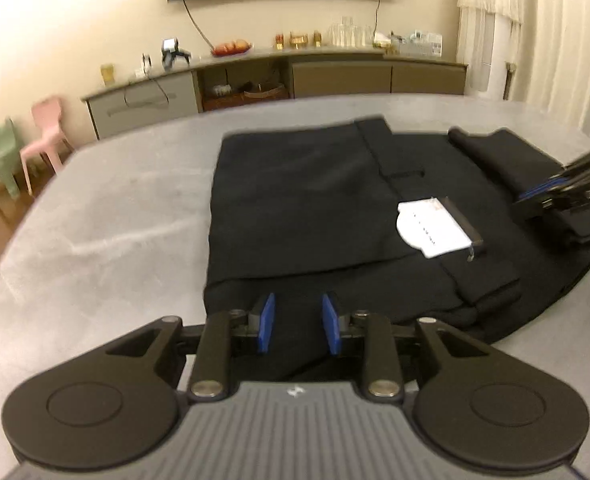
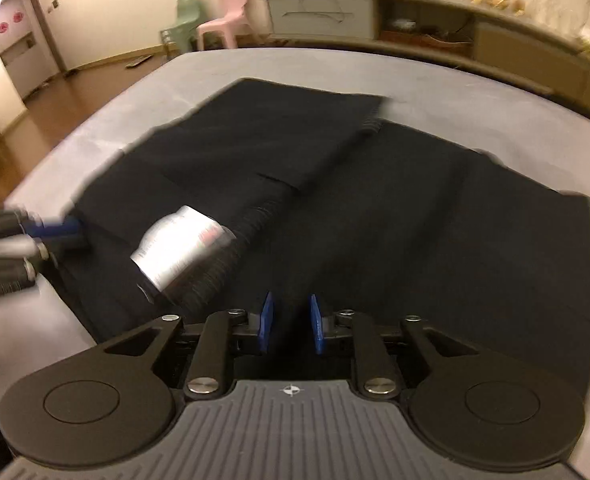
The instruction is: Fold clothes
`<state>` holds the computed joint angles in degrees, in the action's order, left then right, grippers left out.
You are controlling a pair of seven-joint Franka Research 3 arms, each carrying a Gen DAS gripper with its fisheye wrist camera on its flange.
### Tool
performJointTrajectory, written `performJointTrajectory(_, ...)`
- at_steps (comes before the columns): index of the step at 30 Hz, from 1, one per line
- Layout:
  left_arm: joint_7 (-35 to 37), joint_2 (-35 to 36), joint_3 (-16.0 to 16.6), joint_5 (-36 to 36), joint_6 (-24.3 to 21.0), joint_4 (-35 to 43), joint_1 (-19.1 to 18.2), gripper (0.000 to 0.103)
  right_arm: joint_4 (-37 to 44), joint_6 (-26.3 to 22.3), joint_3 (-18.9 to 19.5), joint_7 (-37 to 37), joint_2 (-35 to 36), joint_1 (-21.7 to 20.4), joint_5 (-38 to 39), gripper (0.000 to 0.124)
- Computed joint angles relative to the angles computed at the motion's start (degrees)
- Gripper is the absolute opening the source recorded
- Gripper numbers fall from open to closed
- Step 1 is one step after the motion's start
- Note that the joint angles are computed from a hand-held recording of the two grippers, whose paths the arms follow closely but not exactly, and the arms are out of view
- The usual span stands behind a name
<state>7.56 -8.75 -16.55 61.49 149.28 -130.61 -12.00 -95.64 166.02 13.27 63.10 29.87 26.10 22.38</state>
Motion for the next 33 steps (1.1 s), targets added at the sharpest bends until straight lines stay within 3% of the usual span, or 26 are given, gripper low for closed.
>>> performJointTrajectory(1,-2.51,-0.8,-0.14,1.22,0.81,-0.25,0.17,0.029,-4.22,5.78,1.72,-1.68,-2.35,-2.04,2.56,0.054)
performJointTrajectory(3,-6.97,-1.14,-0.32,3.08,3.21,0.4,0.66,0.031,-7.65,11.4,7.36,-5.79,-3.74,-8.06,7.31,0.067)
performJointTrajectory(5,-9.62,1.14,-0.13,3.88,7.19,3.17,0.97,0.031,-7.62,12.28,12.99,-10.13,-2.88,-14.1,11.01,0.067)
performJointTrajectory(7,-5.73,5.32,-0.2,0.76,7.98,7.16,-0.28,0.031,-8.74,11.98,20.05,-15.39,-2.27,-20.7,16.04,0.067)
performJointTrajectory(9,3.23,10.99,-0.26,-7.41,4.54,12.67,-2.65,0.031,-9.75,8.84,20.59,-18.83,-3.1,-21.94,20.09,0.067)
performJointTrajectory(10,5.9,13.37,-0.28,-10.03,2.06,15.61,-3.93,0.03,-10.34,7.12,17.85,-15.55,-3.8,-20.4,17.15,0.067)
performJointTrajectory(11,8.39,15.81,-0.31,-12.41,-0.51,18.75,-5.16,0.03,-10.9,7.62,16.63,-14.25,-3.91,-18.72,16.05,0.067)
performJointTrajectory(12,9.36,18.06,0.12,-13.37,-0.33,21.99,-5.99,0.034,-12.03,8.34,17.15,-16.97,-4.83,-19.04,18.7,0.067)
performJointTrajectory(13,10.22,20.33,0.58,-14.26,0.24,25.34,-6.75,0.038,-12.71,8.81,19.63,-20.62,-4.97,-21.35,21.88,0.068)
performJointTrajectory(14,11.21,22.65,0.99,-15.28,0.76,28.81,-7.48,0.05,-13.1,9.23,22.19,-24.11,-5.0,-23.86,25.11,0.068)
performJointTrajectory(16,13.57,27.55,1.6,-17.7,1.56,36.26,-8.9,0.055,-13.58,9.67,26.62,-31.66,-5.11,-28.36,32.36,0.072)
performJointTrajectory(19,23.87,38.58,-0.27,-28.56,-0.88,50.07,-7.83,0.052,-9.93,8.52,23.25,-30.58,-2.79,-25.96,32.14,0.072)
performJointTrajectory(21,26.98,44.51,-0.31,-32.97,-4.43,57.56,-8.48,0.046,-8.29,7.63,23.43,-33.14,-1.44,-26.34,34.8,0.074)
performJointTrajectory(22,28.95,47.39,1.15,-36.24,-5.96,61.49,-9.82,0.044,-7.4,7.13,23.25,-34.21,-0.77,-26.31,35.89,0.075)
performJointTrajectory(23,28.5,48.81,0.62,-35.82,-7.31,63.42,-9.71,0.044,-6.02,6.75,21.98,-33.84,0.18,-25.11,35.95,0.075)
performJointTrajectory(25,28.26,50.5,2.53,-37.09,-8.52,65.79,-11.24,0.043,-3.2,5.64,19.22,-32.66,2.05,-22.63,35.89,0.075)
performJointTrajectory(26,28.09,50.69,3.61,-37.4,-8.95,66.36,-12.05,0.028,-2.91,5.17,18.64,-33.09,2.14,-22.32,36.75,0.075)
performJointTrajectory(27,27.93,50.82,4.71,-37.66,-9.37,66.85,-12.86,0.003,-2.77,4.96,17.91,-33.39,2.04,-21.81,37.5,0.075)
performJointTrajectory(33,23.93,43.75,9.93,-35.23,-3.27,58.41,-15.56,0.001,-0.82,3.89,14.7,-36.43,2.06,-19.03,42.66,0.077)
